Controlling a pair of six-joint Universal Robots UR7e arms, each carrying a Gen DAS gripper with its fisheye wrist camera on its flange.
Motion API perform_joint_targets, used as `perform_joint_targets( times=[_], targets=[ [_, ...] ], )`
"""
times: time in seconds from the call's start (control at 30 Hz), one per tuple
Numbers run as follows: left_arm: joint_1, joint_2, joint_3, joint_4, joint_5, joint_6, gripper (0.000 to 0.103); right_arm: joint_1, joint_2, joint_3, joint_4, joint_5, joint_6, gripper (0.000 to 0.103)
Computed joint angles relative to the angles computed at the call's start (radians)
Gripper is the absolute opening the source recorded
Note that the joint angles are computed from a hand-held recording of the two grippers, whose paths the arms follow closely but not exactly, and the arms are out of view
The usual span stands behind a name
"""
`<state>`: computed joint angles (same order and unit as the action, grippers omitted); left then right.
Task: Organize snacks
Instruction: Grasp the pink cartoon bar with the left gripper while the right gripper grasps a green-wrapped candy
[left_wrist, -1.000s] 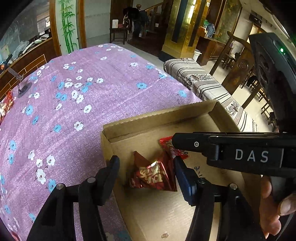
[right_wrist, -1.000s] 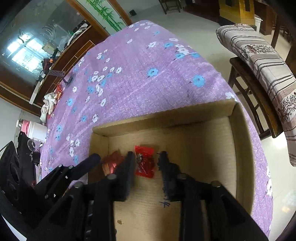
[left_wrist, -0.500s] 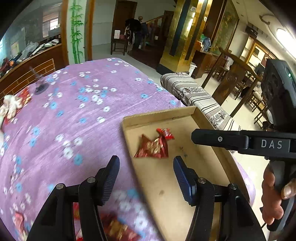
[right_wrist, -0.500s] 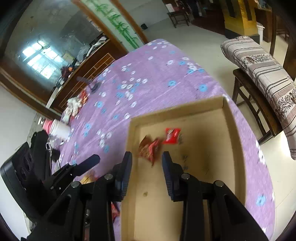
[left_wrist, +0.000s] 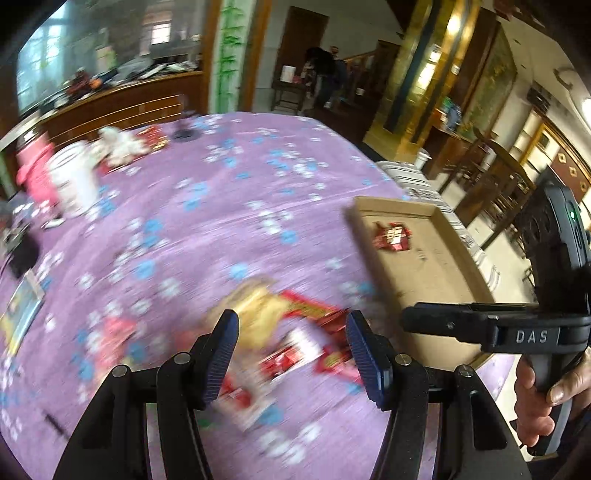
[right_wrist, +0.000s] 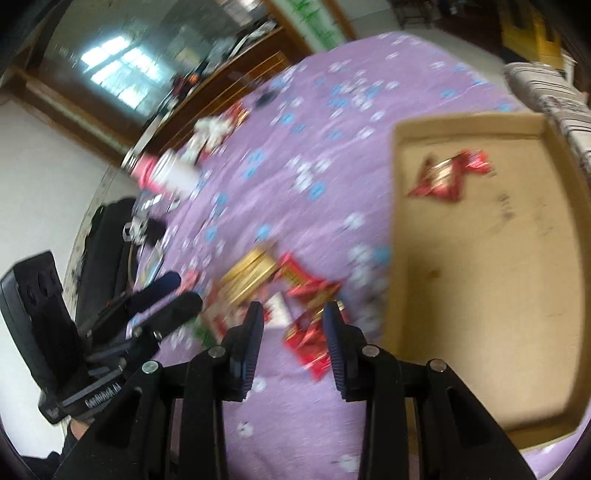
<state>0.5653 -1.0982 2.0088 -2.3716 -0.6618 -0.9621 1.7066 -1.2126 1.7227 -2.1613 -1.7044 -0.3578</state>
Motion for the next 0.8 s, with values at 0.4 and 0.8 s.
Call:
perform_joint_targets(
  times=[0.4,0.8],
  targets=[
    [-0.077,-0.409,0.214,0.567,0.049,-0.536,0.064,0.172,0.174,-0.002,0.023,-0.038,-0.2,0.032],
    [-0.116,-0.555,0.282,0.752,0.005,-0.655,0.064,0.258,0.414,-0.132,0.112,-0.185,-0.362,0.032]
  ],
)
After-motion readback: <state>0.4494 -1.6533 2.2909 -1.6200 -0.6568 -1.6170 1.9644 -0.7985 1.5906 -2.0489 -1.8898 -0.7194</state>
